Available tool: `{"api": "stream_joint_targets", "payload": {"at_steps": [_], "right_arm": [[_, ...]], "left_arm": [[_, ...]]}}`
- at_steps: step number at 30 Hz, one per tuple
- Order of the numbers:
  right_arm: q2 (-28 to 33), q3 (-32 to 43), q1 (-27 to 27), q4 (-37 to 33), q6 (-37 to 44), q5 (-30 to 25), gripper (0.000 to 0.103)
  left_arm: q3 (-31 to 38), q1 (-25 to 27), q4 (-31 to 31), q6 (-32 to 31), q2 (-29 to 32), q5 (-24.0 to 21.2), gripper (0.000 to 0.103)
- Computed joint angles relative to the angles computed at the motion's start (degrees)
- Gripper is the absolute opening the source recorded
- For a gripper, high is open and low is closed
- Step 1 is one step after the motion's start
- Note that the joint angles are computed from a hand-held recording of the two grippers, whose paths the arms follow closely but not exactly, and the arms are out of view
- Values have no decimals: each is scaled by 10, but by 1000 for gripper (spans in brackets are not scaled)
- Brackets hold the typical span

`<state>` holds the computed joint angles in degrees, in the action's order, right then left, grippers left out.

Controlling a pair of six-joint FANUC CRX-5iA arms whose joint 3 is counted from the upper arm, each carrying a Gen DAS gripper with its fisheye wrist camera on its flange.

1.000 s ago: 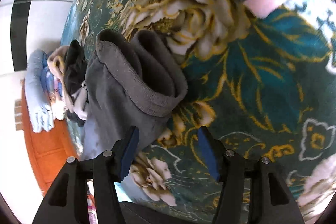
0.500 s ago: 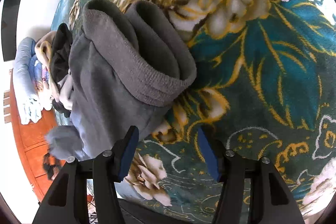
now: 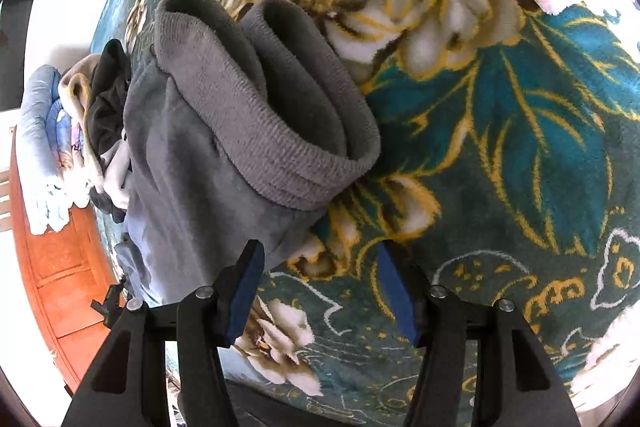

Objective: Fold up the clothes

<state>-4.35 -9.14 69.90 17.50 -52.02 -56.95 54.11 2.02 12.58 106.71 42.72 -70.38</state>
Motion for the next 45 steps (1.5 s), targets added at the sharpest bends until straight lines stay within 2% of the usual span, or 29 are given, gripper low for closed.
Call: {"api": "stream_joint_targets", "payload": {"at_steps": [4,6,7,8,9,10,12,15,17,20,21,23,28,30,32,34,36,38,40,42,44,45], "right_arm": [[1,5,1,-7,6,-2,60],[1,5,0,-7,4,-2,60],[2,5,0,-6,2,-1,60],[1,4,0,-4,2,0,60],[1,4,0,-2,2,1,60],[0,1,0,5,-3,3,60],[-6,-13,7,35,-30,12,60],[-16,-35,17,82,-72,23,62],[-23,-55,26,128,-119,24,81],[-31,-87,40,198,-201,17,81],[-42,-119,42,238,-250,25,81],[-41,-135,34,276,-287,36,81],[-8,-128,23,281,-341,19,84],[2,-112,18,261,-328,8,75],[11,-76,10,210,-268,-11,44],[19,-42,7,184,-222,-39,22],[23,-10,4,187,-158,-64,19],[19,8,6,220,-109,-84,19],[6,22,29,255,-57,-119,18],[1,28,56,258,-33,-153,18],[-25,-9,90,231,-81,-167,19],[-38,-35,103,194,-110,-163,19]], "left_arm": [[-68,22,96,22,-6,43,57],[-126,28,132,29,-29,93,55],[-142,29,149,28,-34,104,53],[-146,29,164,28,-32,106,50],[-148,29,178,28,-29,107,38],[-142,28,182,33,-24,100,21],[-147,25,179,48,-32,108,17],[-156,22,168,75,-49,131,16],[-154,25,158,90,-57,132,16],[-136,28,149,103,-54,113,16],[-130,28,146,110,-52,109,15],[-145,31,150,120,-62,111,15],[-150,34,143,140,-74,95,15],[-142,35,140,142,-76,82,15],[-143,37,140,160,-84,83,15],[-135,39,140,165,-88,78,14],[-138,44,157,132,-100,86,14],[-195,54,203,73,-142,131,14],[-263,61,208,27,-194,166,14],[-297,72,162,41,-216,130,14],[-325,82,118,57,-233,91,14],[-350,89,107,78,-237,67,14]]}}
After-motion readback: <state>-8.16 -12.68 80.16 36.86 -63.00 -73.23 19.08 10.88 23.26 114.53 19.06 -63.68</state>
